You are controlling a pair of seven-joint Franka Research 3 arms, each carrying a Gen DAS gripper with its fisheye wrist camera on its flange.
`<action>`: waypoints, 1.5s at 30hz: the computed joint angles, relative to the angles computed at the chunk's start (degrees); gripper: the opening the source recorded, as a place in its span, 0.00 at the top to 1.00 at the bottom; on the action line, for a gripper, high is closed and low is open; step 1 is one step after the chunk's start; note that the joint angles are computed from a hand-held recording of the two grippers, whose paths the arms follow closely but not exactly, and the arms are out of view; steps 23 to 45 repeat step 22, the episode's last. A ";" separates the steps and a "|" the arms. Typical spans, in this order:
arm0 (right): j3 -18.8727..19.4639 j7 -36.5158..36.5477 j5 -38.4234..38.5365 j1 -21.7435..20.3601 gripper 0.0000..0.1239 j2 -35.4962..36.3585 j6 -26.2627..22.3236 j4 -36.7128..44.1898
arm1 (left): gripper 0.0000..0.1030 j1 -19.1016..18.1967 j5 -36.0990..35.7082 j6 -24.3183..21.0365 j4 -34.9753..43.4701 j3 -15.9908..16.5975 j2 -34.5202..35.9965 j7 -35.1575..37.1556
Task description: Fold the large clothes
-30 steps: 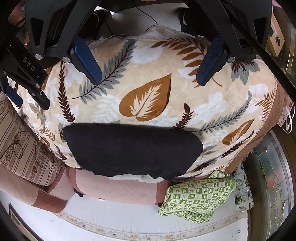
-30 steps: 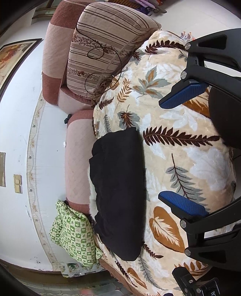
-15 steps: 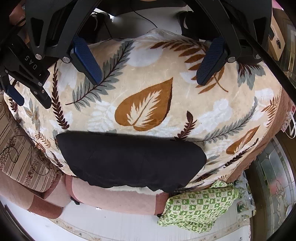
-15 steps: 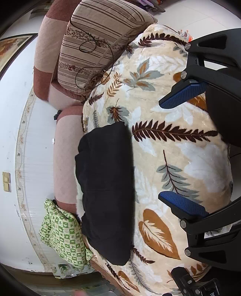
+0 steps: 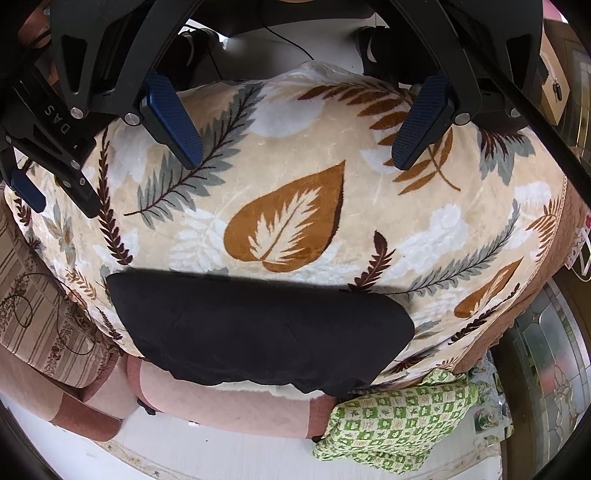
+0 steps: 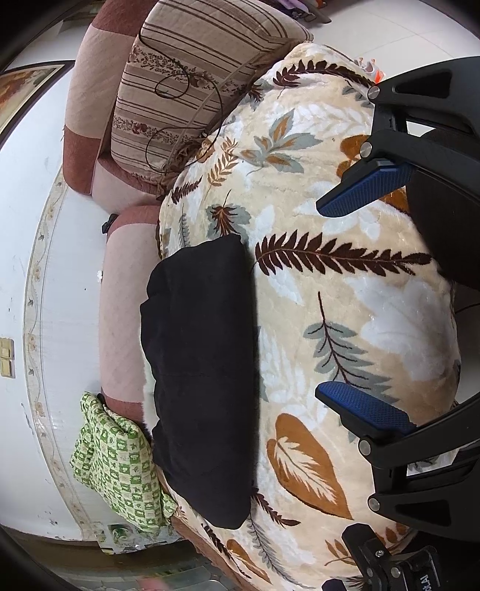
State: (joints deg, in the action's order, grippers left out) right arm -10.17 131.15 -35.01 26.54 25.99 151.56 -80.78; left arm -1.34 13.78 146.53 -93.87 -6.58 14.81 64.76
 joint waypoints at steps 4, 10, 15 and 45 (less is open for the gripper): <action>0.29 -1.01 0.33 0.01 0.25 0.64 -0.15 1.06 | 0.01 -0.01 1.24 -0.89 2.11 0.90 1.46 -1.66; 0.05 -5.37 2.24 0.09 0.25 5.59 -0.41 9.44 | 0.01 -0.88 7.00 -2.32 8.72 2.87 5.84 -5.02; -0.39 -9.71 5.52 0.01 0.25 11.46 -2.89 19.39 | 0.01 0.60 4.45 -4.12 14.82 1.79 9.71 -2.20; -1.00 -13.68 10.03 -0.62 0.25 16.93 -5.98 28.76 | 0.01 0.61 3.70 -5.31 21.39 2.20 14.04 -0.33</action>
